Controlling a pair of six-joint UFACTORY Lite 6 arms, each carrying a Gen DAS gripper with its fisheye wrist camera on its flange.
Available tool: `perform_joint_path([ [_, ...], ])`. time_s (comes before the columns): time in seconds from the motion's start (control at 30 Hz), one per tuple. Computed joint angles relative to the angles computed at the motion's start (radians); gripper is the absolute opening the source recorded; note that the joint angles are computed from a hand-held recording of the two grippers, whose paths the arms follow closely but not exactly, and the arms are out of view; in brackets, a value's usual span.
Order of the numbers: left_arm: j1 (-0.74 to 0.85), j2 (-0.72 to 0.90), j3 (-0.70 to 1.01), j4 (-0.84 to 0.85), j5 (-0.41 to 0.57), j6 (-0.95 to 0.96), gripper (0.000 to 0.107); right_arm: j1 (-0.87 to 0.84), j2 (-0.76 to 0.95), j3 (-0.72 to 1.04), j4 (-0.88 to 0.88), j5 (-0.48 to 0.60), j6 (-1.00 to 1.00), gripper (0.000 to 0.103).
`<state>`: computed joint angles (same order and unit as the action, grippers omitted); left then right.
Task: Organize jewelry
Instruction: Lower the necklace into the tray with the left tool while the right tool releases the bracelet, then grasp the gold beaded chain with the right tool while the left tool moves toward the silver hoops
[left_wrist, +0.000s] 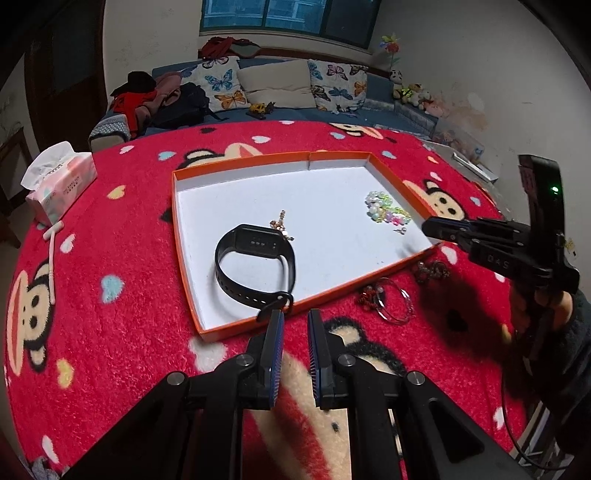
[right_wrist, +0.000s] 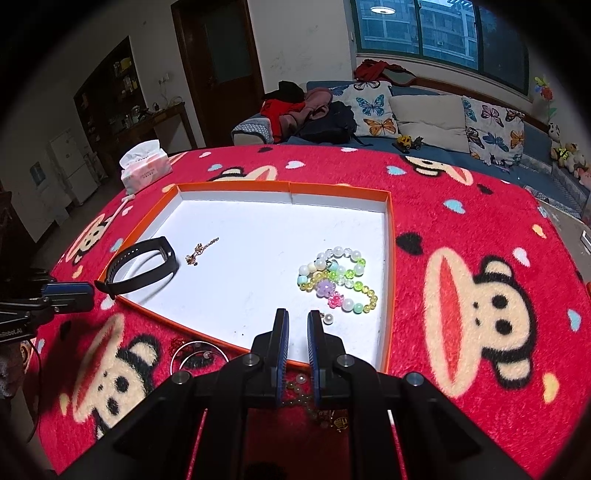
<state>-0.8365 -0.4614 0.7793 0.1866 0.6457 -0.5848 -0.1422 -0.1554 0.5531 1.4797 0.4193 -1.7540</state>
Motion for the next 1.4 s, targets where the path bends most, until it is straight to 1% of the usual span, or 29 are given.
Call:
perform_joint_path([
  [0.13, 0.057, 0.038, 0.012, -0.05, -0.034, 0.067, 0.015, 0.009, 0.005, -0.004, 0.007, -0.008, -0.007, 0.012],
  [0.23, 0.081, 0.07, 0.03, -0.051, -0.046, 0.086, 0.015, 0.018, 0.01, -0.01, 0.023, -0.017, -0.02, 0.012],
  [0.37, 0.11, 0.11, 0.048, -0.004, -0.054, 0.056, 0.015, 0.016, 0.023, -0.011, 0.04, -0.014, -0.033, 0.012],
  [0.47, 0.171, 0.137, 0.043, -0.086, -0.08, 0.14, 0.015, 0.02, 0.022, -0.018, 0.043, -0.013, -0.04, 0.012],
  [0.6, 0.198, 0.148, 0.026, -0.113, -0.095, 0.169, 0.015, 0.02, 0.019, -0.022, 0.048, -0.013, -0.044, 0.012],
  [0.73, 0.201, 0.127, 0.022, -0.152, -0.082, 0.204, 0.015, 0.005, 0.003, -0.031, 0.047, 0.001, -0.046, 0.012],
  [0.9, 0.154, 0.088, 0.016, -0.079, -0.05, 0.125, 0.015, -0.021, -0.044, -0.05, -0.001, 0.022, -0.006, 0.012],
  [1.03, 0.099, 0.051, 0.01, -0.058, -0.025, 0.07, 0.015, -0.042, -0.093, -0.074, -0.062, 0.033, 0.043, 0.012],
  [1.17, -0.004, 0.032, 0.013, -0.011, -0.01, -0.02, 0.015, -0.068, -0.127, -0.094, -0.103, 0.043, 0.074, 0.012],
  [1.3, -0.124, 0.068, 0.041, 0.035, -0.008, -0.096, 0.016, -0.117, -0.156, -0.125, -0.141, 0.073, 0.094, 0.014],
  [1.33, -0.155, 0.085, 0.052, 0.047, -0.01, -0.115, 0.02, -0.128, -0.162, -0.133, -0.148, 0.077, 0.094, 0.014],
  [1.4, -0.2, 0.12, 0.074, 0.072, -0.013, -0.151, 0.04, -0.147, -0.173, -0.147, -0.16, 0.084, 0.092, 0.018],
])
